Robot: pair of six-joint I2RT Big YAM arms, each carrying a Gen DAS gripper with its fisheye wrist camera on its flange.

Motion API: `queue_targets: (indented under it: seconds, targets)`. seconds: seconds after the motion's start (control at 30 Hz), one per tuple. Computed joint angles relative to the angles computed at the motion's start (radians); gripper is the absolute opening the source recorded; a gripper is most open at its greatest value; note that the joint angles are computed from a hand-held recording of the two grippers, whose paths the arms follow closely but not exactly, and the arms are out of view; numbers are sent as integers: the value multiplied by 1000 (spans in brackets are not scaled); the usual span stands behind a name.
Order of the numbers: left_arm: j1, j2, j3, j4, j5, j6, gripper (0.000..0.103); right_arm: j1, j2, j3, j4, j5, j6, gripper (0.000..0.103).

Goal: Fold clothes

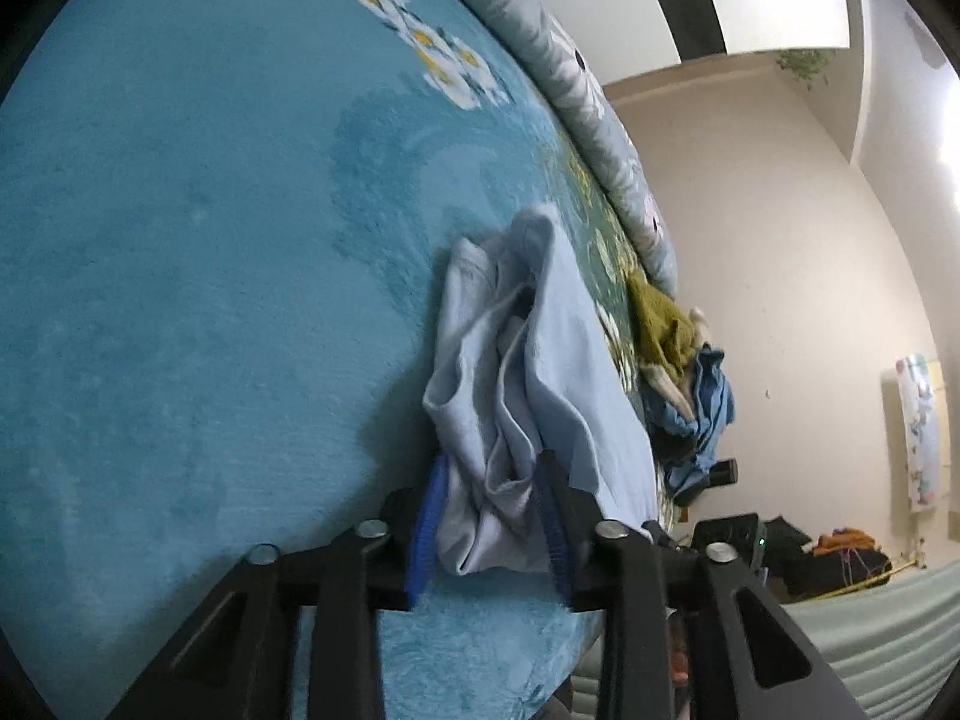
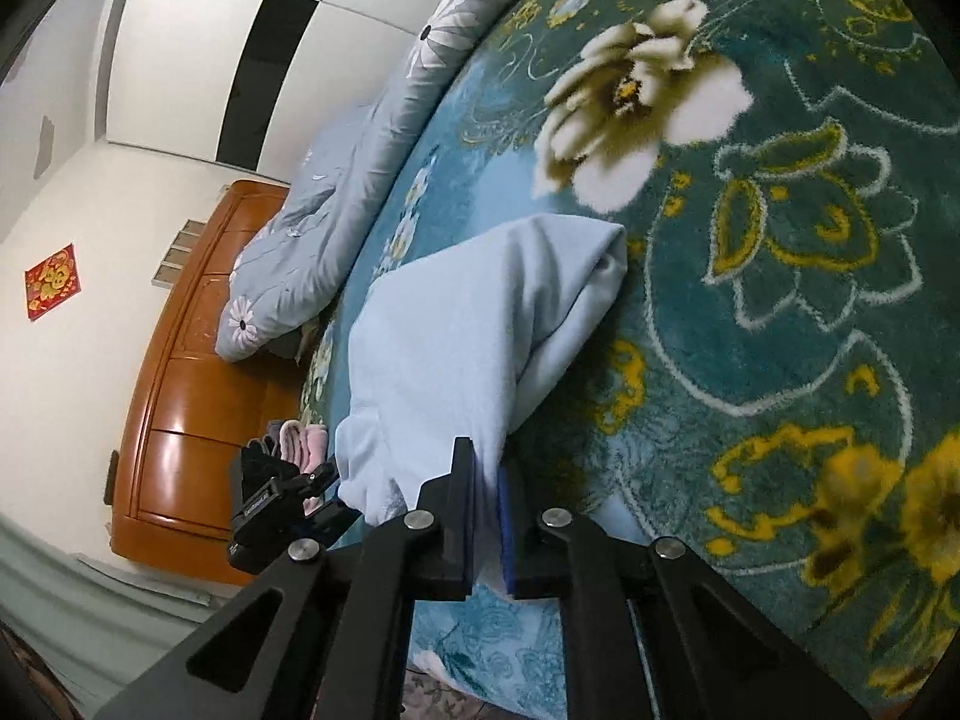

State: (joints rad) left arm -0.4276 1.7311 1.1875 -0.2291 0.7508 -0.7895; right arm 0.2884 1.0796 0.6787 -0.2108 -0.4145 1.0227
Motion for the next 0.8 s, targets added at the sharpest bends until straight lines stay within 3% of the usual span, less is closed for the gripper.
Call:
queue_targets:
  seconds: [0.03,0.07,0.1,0.17,0.33,0.47,0.73,0.77,0.8]
  targets:
    - [1,-6,-11,28,-10,-15,62,0,1,4,-6,1,-13,10]
    - [1,-10,-19,61,-13,-31,68,-1,0,6,-9,6,-22,12]
    - [1,-14,-26,93,-18,-46,75,-2,-4,5,-8,16,-26,28]
    - [-5,-5,-16,118,-16,-56,79,-10,-18,-7,8,35,-17,53]
    - [-37,72,109,-46,-46,44,82,-21,9,-13,40,61,21,54]
    - [-52,79,134,-84,-89,73,83,-14,70,4,74,40,41,54]
    - [-61,73,128,-77,-100,73,81,20,130,23,171,27,44,55]
    - [-60,71,122,-67,-93,65,79,21,127,17,186,23,52,52]
    - [-60,70,117,-60,-87,59,70,22,122,12,197,18,59,44]
